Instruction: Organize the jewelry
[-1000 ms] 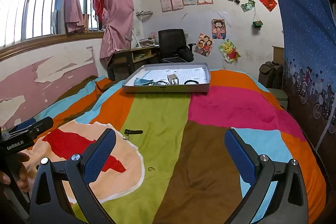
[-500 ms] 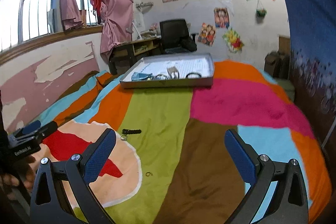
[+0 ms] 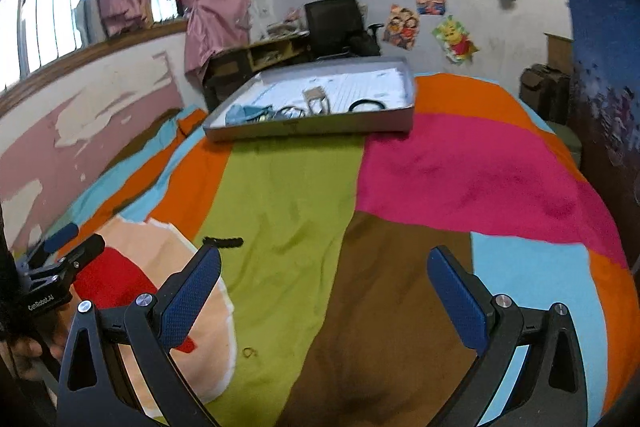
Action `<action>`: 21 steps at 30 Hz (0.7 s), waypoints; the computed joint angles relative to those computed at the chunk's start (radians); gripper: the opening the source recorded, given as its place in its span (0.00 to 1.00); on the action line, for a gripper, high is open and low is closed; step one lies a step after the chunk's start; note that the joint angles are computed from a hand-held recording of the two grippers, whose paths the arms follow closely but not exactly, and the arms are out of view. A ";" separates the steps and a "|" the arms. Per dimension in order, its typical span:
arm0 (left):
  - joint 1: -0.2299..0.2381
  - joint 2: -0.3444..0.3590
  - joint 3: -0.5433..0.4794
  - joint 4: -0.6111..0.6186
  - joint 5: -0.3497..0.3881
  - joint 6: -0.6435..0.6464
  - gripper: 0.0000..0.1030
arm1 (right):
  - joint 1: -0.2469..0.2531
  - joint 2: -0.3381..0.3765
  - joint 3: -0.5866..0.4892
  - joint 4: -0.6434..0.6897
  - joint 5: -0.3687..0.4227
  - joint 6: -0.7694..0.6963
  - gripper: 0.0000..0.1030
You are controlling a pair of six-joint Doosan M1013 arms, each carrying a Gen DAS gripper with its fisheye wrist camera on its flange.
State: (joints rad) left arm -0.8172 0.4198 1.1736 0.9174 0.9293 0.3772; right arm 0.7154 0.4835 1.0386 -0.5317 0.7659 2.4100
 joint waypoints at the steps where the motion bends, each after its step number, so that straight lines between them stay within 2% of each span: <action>1: 0.005 0.003 -0.001 -0.018 -0.008 0.014 1.00 | -0.004 0.007 -0.006 0.014 -0.009 -0.026 0.99; 7: 0.022 0.021 -0.009 -0.083 -0.044 0.082 1.00 | -0.021 0.048 -0.045 0.120 -0.037 -0.189 0.99; 14: 0.039 0.047 -0.029 -0.150 -0.079 0.165 0.99 | -0.035 0.089 -0.082 0.230 -0.025 -0.334 0.98; 18: 0.054 0.059 -0.039 -0.215 -0.106 0.215 0.88 | -0.041 0.120 -0.118 0.288 -0.019 -0.430 0.98; 21: 0.065 0.064 -0.038 -0.274 -0.130 0.257 0.78 | -0.048 0.143 -0.145 0.336 -0.012 -0.510 0.88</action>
